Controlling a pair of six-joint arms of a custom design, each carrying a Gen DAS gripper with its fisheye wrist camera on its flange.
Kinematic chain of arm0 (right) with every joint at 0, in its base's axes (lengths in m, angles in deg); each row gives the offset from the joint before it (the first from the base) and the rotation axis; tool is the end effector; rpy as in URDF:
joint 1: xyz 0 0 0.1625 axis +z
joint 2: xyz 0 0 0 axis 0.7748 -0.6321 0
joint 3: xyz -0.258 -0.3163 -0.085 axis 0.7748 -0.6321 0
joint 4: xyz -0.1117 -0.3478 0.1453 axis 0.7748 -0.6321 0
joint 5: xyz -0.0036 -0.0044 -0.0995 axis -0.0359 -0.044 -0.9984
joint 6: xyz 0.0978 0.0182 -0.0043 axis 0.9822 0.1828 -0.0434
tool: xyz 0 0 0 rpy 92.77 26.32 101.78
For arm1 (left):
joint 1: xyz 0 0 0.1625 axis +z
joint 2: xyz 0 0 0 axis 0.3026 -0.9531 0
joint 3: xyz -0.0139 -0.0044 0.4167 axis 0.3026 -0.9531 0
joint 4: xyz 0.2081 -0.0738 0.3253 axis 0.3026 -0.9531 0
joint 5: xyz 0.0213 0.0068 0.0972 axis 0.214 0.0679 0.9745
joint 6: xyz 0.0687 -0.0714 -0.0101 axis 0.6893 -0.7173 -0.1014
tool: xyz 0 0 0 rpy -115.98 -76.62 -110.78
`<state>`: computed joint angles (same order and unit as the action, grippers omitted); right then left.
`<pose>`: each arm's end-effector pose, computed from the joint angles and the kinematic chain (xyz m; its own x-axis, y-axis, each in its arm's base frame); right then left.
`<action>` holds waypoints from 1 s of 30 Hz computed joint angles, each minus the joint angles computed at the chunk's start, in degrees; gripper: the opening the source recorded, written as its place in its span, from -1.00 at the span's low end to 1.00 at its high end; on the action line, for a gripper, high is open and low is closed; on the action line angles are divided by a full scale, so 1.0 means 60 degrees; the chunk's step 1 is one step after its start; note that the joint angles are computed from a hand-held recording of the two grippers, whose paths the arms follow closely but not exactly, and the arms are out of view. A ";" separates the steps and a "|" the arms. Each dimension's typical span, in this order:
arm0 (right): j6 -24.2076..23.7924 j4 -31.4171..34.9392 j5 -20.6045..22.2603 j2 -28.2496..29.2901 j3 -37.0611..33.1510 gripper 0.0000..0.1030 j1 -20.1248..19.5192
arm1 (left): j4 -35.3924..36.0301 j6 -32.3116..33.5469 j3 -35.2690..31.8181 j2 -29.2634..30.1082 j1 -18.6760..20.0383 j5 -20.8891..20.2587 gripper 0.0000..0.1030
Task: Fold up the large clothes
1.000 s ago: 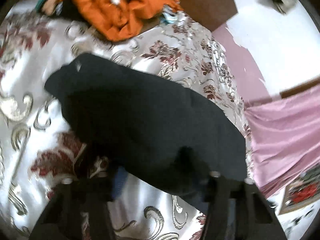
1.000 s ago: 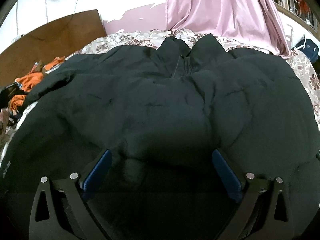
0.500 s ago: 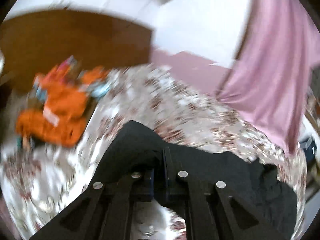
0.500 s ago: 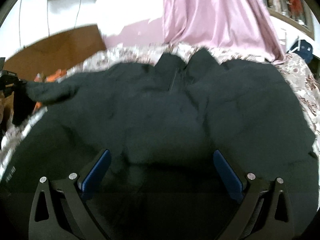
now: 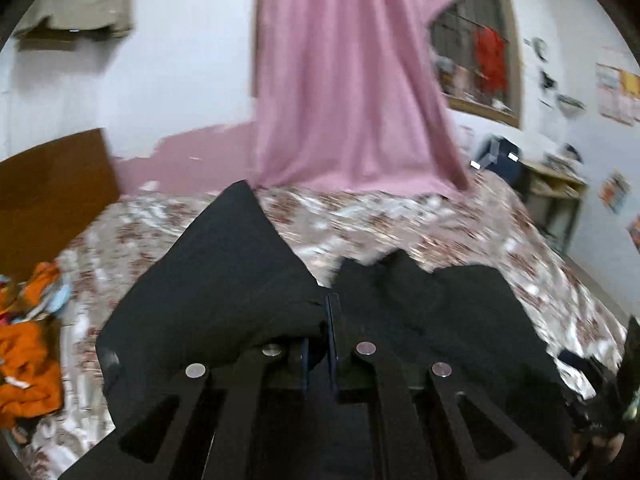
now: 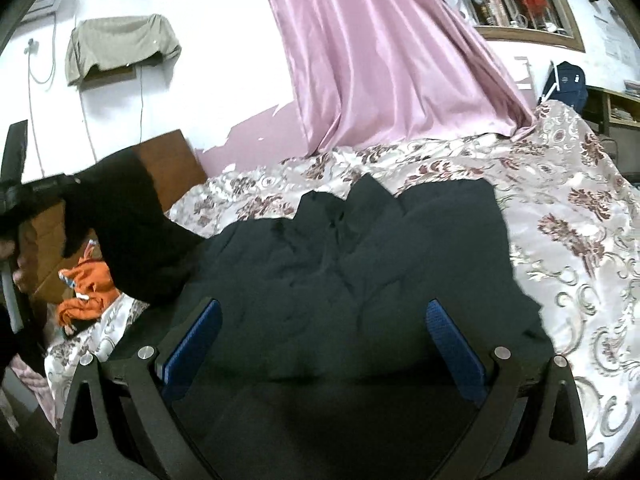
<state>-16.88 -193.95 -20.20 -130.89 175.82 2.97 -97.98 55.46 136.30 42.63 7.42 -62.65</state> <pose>-0.0244 -0.3164 0.4341 -0.8866 -0.0122 0.4624 -0.4090 0.4875 -0.7714 -0.4434 -0.4433 0.1206 -0.6720 0.3204 -0.6677 0.7264 0.4610 -0.5098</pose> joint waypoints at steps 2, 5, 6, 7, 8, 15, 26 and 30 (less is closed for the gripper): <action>-0.0120 0.0201 0.0118 -0.0237 -0.0025 0.95 -0.0230 | 0.0285 -0.0069 -0.0080 0.0182 0.0066 -0.1087 -0.86; -0.0224 0.0361 0.0302 -0.0561 -0.0030 0.95 -0.0661 | 0.1103 -0.0655 -0.0202 0.0381 0.0281 -0.2558 -0.80; -0.0202 0.0385 0.0409 -0.0678 -0.0017 0.95 -0.0872 | 0.1340 -0.0879 -0.0206 0.0446 0.0352 -0.2970 -0.80; -0.0164 0.0404 0.0536 -0.0781 -0.0002 0.95 -0.1068 | 0.1670 -0.1109 -0.0257 0.0538 0.0473 -0.3459 -0.79; -0.0148 0.0480 0.0624 -0.0848 -0.0030 0.95 -0.1204 | 0.1981 -0.1320 -0.0286 0.0603 0.0594 -0.3877 -0.75; -0.0114 0.0729 0.0489 -0.0881 -0.0095 0.95 -0.1584 | 0.3205 -0.1756 -0.0070 0.0797 0.1180 -0.6168 -0.60; -0.0146 0.0985 -0.0909 0.0032 -0.0125 0.95 0.0143 | 0.1754 -0.2313 0.2353 -0.0864 0.0835 -0.6155 0.73; -0.0084 0.1447 -0.1073 0.0426 -0.0144 0.95 0.0969 | 0.2149 -0.3527 0.2914 -0.1689 0.0752 -0.4828 0.73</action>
